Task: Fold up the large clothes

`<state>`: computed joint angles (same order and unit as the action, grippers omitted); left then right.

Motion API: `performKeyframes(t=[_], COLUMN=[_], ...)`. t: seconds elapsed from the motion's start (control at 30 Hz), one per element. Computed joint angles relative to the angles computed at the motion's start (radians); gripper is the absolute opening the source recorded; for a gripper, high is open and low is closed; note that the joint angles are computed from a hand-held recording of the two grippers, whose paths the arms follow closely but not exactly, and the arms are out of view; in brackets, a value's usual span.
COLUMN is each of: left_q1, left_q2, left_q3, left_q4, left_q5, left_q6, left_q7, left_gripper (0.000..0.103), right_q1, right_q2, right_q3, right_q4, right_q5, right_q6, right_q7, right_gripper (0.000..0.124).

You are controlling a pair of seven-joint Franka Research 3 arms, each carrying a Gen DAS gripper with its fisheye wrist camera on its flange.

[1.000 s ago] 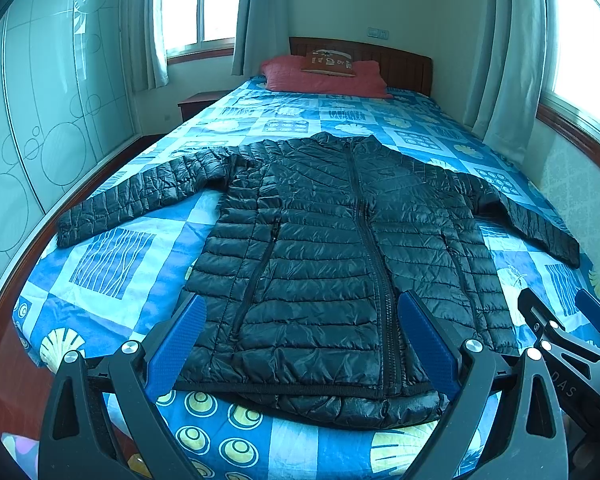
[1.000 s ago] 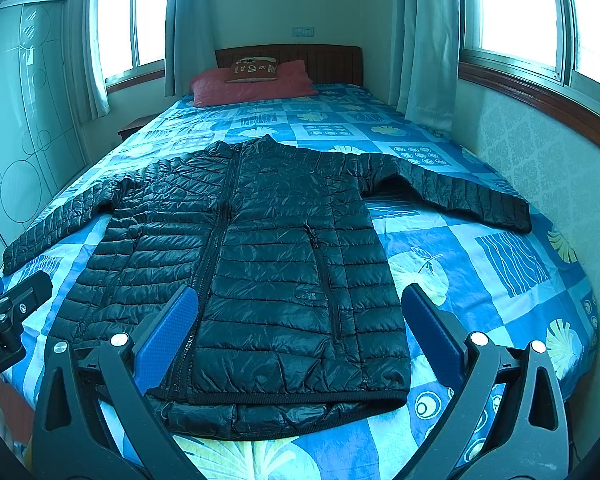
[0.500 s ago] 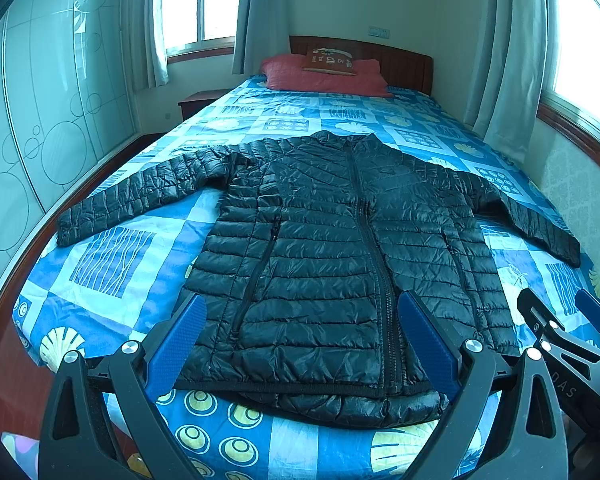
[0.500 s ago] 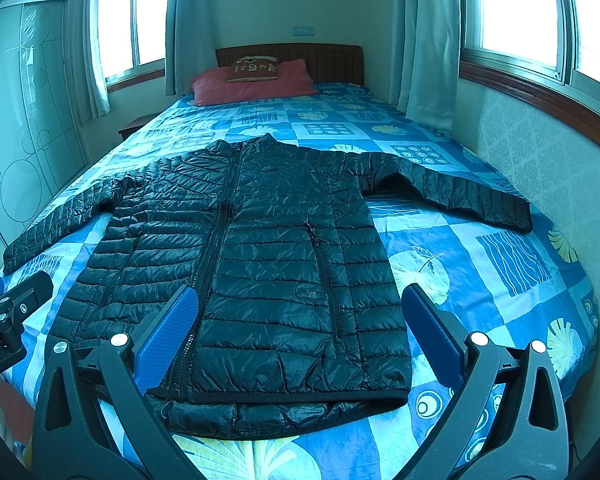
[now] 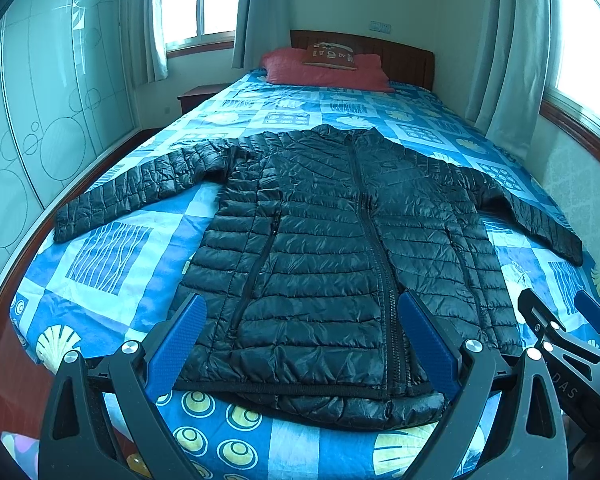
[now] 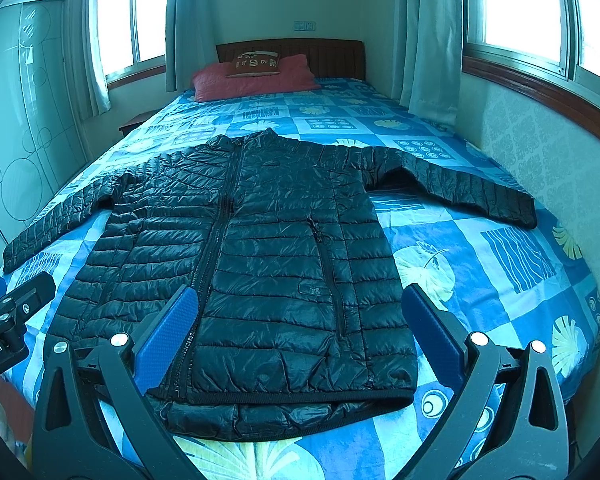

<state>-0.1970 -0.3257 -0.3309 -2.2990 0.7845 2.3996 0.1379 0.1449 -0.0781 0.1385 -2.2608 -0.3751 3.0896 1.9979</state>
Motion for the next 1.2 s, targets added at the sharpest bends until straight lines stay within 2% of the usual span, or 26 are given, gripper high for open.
performKeyframes(t=[0.03,0.13,0.17,0.3,0.37,0.5,0.57,0.63,0.7,0.77,0.83,1.0,1.1,1.2], left_q1=[0.0,0.006,0.012,0.038,0.063,0.15,0.194,0.232,0.269,0.294,0.322,0.372,0.379,0.364], left_q2=[0.004,0.008,0.012,0.018,0.019,0.018,0.035,0.057,0.086,0.117,0.14,0.165,0.194,0.221], left_q3=[0.007,0.029,0.036,0.077,0.09,0.113,0.131,0.146,0.161,0.186,0.213,0.252,0.245,0.244], left_q4=[-0.001,-0.011,-0.014,-0.044,-0.06,-0.1,-0.109,-0.113,-0.115,-0.112,-0.117,-0.139,-0.118,-0.086], left_q5=[-0.004,-0.033,-0.042,-0.096,-0.108,-0.077,-0.061,-0.038,0.006,0.025,0.041,0.052,0.082,0.086], left_q6=[0.012,0.045,0.055,0.107,0.122,0.135,0.123,0.104,0.09,0.084,0.094,0.151,0.104,0.051], left_q7=[0.006,0.023,0.022,0.051,0.053,-0.01,-0.036,-0.06,-0.096,-0.104,-0.131,-0.224,-0.268,-0.258], left_gripper=[0.095,0.095,0.095,0.095,0.095,0.095,0.095,0.095,0.095,0.095,0.095,0.095,0.095,0.095], right_q1=[0.005,0.058,0.064,0.077,0.082,0.022,0.009,-0.017,-0.029,-0.066,-0.149,-0.245,-0.267,-0.29], right_q2=[0.019,0.05,0.059,0.115,0.152,0.252,0.311,0.377,0.44,0.512,0.583,0.77,0.887,0.993], right_q3=[-0.002,-0.045,-0.051,-0.085,-0.096,-0.059,-0.074,-0.083,-0.114,-0.121,-0.069,-0.061,-0.098,-0.119], right_q4=[0.017,0.041,0.047,0.096,0.132,0.236,0.3,0.377,0.456,0.55,0.647,0.905,1.067,1.215], right_q5=[0.013,0.203,0.225,0.181,0.24,0.52,0.586,0.649,0.677,0.725,0.817,0.937,0.944,0.933], right_q6=[-0.002,-0.003,0.0,-0.013,-0.032,-0.051,-0.057,-0.069,-0.092,-0.11,-0.121,-0.163,-0.182,-0.207], right_q7=[-0.011,-0.179,-0.196,-0.145,-0.18,-0.388,-0.418,-0.444,-0.438,-0.426,-0.45,-0.381,-0.28,-0.173], right_gripper=[0.101,0.101,0.101,0.101,0.101,0.101,0.101,0.095,0.073,0.073,0.073,0.067,0.067,0.067])
